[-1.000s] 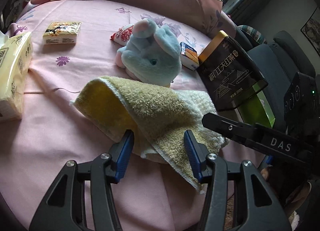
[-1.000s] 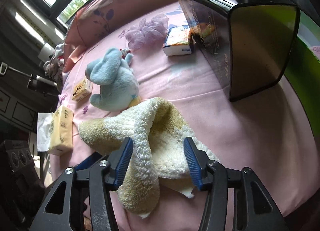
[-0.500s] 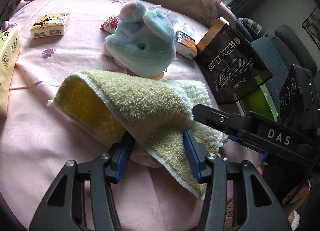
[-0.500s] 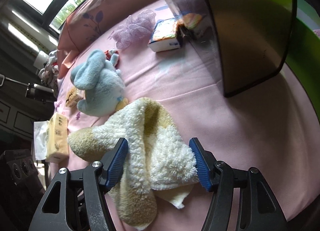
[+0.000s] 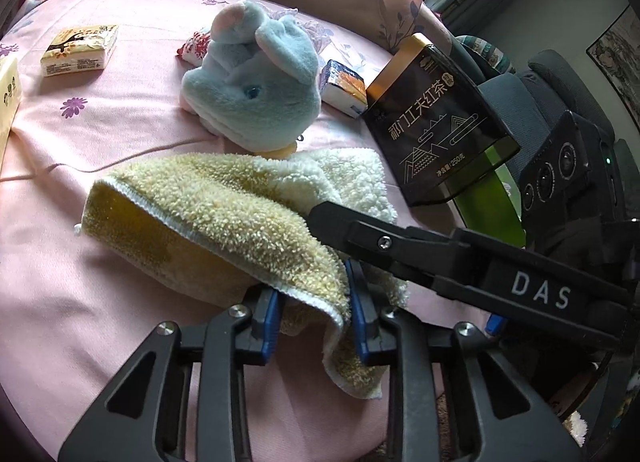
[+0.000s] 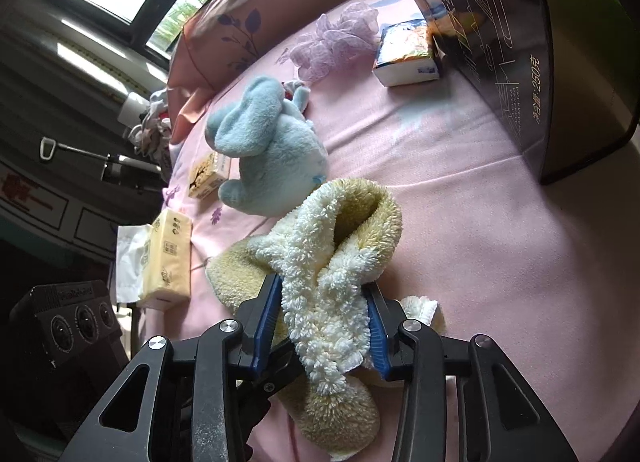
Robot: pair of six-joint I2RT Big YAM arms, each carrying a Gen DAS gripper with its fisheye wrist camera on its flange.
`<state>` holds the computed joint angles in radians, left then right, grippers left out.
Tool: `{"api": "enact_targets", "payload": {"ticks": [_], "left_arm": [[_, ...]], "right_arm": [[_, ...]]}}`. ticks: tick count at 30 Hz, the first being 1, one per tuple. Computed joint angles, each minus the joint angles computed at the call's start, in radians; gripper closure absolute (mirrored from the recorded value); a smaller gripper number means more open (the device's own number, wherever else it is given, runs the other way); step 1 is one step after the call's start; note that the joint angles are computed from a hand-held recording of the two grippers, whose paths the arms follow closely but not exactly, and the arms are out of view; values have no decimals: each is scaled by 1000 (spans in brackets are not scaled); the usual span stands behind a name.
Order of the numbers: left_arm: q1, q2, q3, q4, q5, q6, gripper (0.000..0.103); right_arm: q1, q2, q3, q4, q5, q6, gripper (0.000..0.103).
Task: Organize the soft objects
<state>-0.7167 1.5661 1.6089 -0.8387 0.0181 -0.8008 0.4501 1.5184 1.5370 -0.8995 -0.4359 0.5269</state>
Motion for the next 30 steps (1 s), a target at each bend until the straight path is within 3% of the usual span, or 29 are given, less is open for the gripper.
{"api": "enact_targets", "payload": {"ticks": [6, 12, 17, 21, 25, 30], "left_arm": [[-23, -39, -15, 24, -74, 45, 78], [-25, -98, -75, 134, -95, 71, 78], [-51, -106, -74, 158, -173, 105, 78], [-46, -118, -69, 178, -152, 103, 78], [-65, -97, 11, 165, -183, 168, 78], [-83, -20, 193, 122, -208, 271, 78]], "right_arm": [[20, -15, -1, 42, -7, -21, 60], [33, -58, -24, 122, -2, -33, 60], [39, -73, -20, 132, 21, -49, 60], [44, -97, -21, 146, 55, -62, 60], [36, -142, -21, 181, 92, -65, 60], [-3, -177, 35, 179, 141, -70, 60]]}}
